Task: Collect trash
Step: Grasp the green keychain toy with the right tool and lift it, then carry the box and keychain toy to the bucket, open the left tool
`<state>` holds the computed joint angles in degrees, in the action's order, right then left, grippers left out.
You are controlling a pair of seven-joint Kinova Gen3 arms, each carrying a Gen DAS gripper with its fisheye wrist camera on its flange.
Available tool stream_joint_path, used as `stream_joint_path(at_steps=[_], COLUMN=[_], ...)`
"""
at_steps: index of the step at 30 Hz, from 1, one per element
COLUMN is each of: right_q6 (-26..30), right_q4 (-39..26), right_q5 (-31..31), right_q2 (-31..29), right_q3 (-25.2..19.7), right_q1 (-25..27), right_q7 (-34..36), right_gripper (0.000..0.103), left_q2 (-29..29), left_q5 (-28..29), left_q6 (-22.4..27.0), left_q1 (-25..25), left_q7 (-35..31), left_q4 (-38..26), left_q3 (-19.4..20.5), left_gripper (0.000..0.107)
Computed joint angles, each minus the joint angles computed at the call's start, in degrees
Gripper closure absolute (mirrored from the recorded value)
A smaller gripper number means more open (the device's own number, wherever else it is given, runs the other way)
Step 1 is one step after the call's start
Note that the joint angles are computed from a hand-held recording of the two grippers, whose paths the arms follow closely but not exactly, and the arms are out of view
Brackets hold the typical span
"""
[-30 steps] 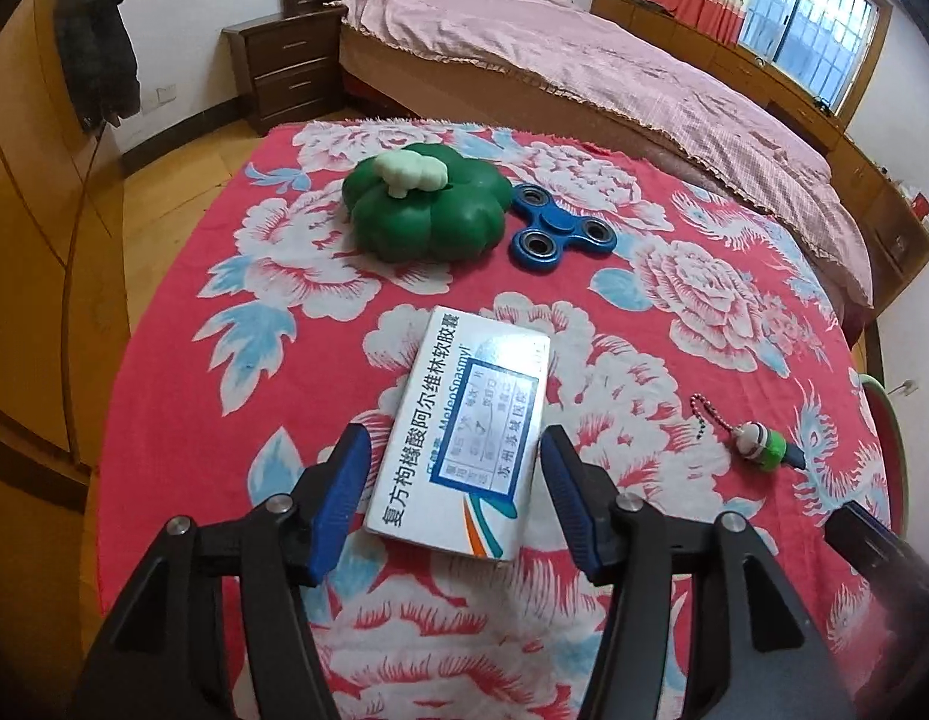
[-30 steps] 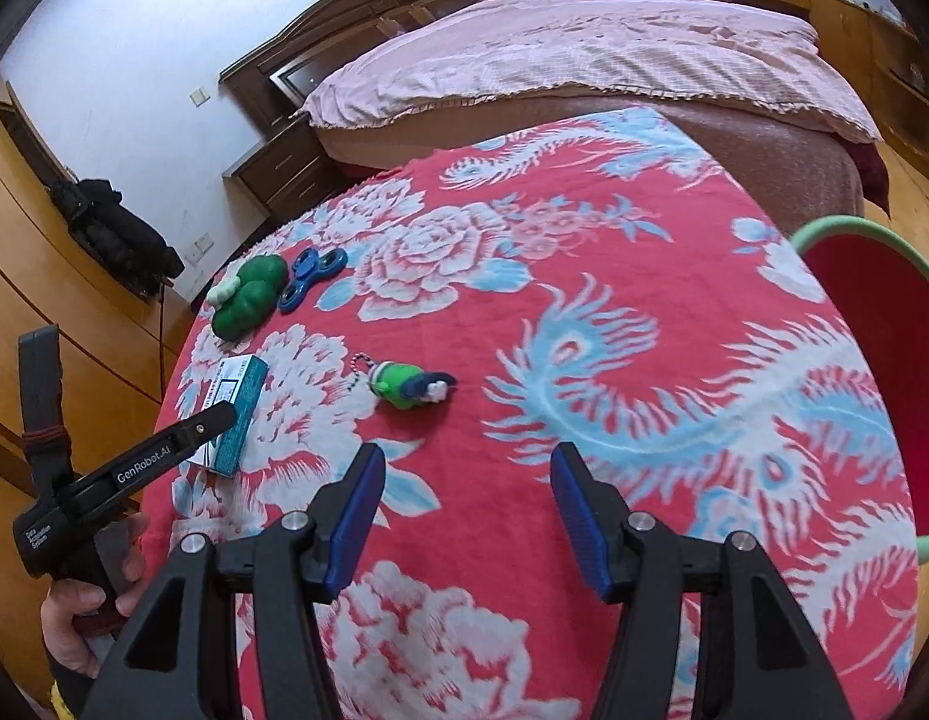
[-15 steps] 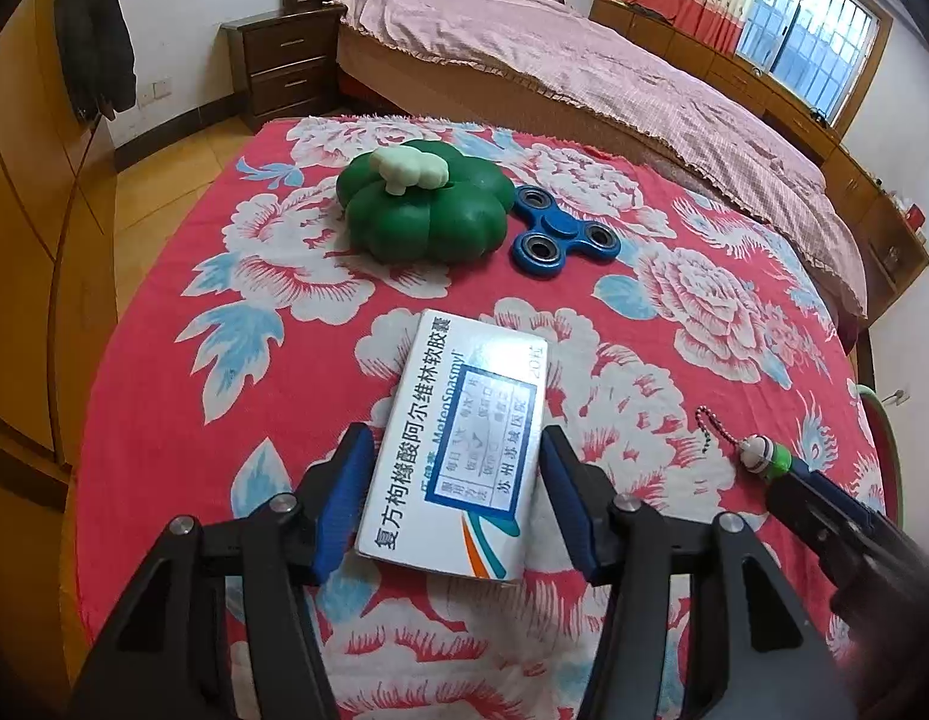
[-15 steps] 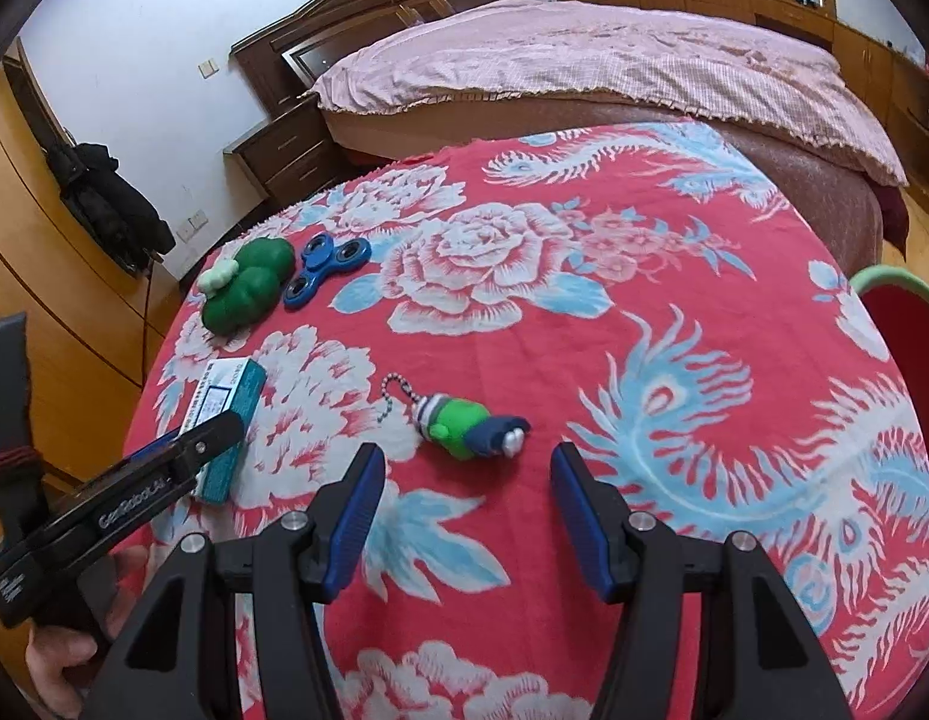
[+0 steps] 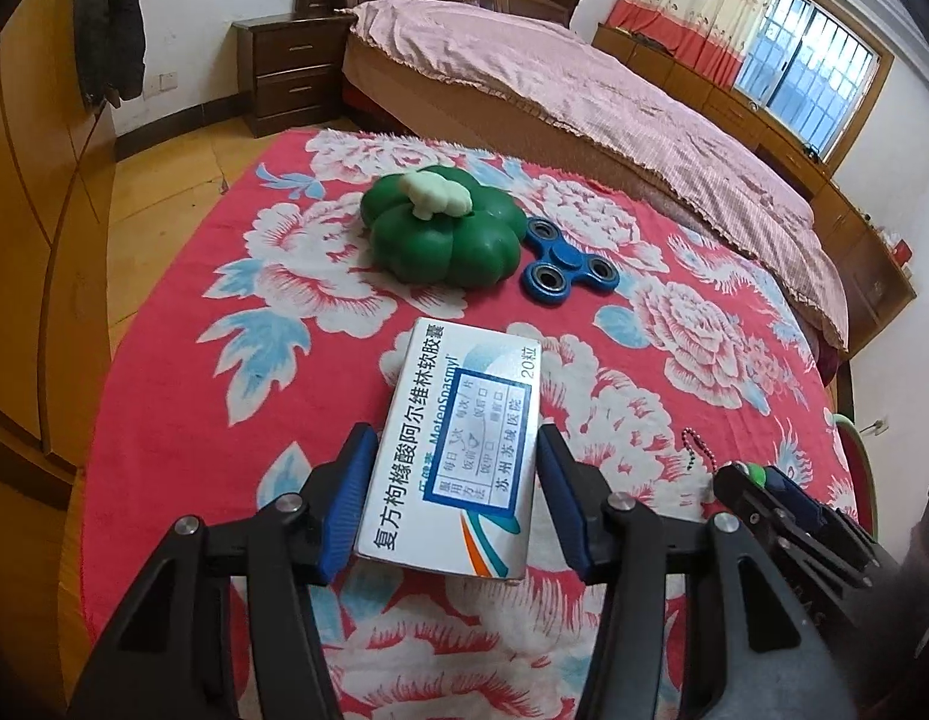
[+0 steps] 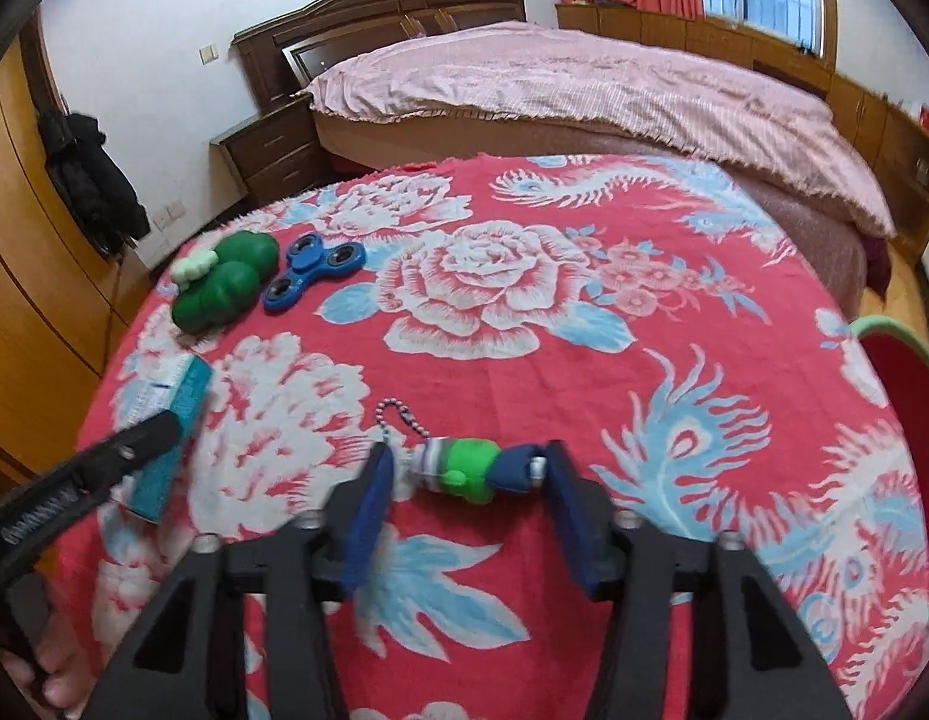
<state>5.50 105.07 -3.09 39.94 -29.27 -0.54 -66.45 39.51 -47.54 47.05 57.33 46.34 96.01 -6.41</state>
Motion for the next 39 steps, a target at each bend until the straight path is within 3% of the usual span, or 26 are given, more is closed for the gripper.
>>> stream_joint_path(at_steps=[9, 13, 28, 39], right_q6=[3.58, 5.63, 5.23, 7.92], right_q4=[-0.26, 0.95, 7.64, 8.54], right_q5=[-1.54, -4.73, -14.18, -20.51], right_q2=[1.21, 1.63, -0.78, -1.73], right_q3=[-6.29, -11.96, -27.57, -35.48], right_q1=[7.0, 13.49, 35.06, 48.49], right_q7=[3.88, 7.94, 19.72, 27.44], right_gripper=[0.056, 0.056, 0.056, 0.056], left_q2=[-0.32, -0.45, 0.4, 0.85], left_q5=[-0.29, -0.83, -3.81, -6.83], left_q6=[5.0, 7.84, 16.59, 14.47], left_q1=[1.97, 3.18, 7.12, 8.51], left_q7=[0.76, 1.83, -0.3, -5.09], left_q4=[-1.86, -3.0, -11.0, -16.61], left_q3=[1.0, 1.79, 4.32, 4.45], left_gripper=[0.053, 0.053, 0.053, 0.053])
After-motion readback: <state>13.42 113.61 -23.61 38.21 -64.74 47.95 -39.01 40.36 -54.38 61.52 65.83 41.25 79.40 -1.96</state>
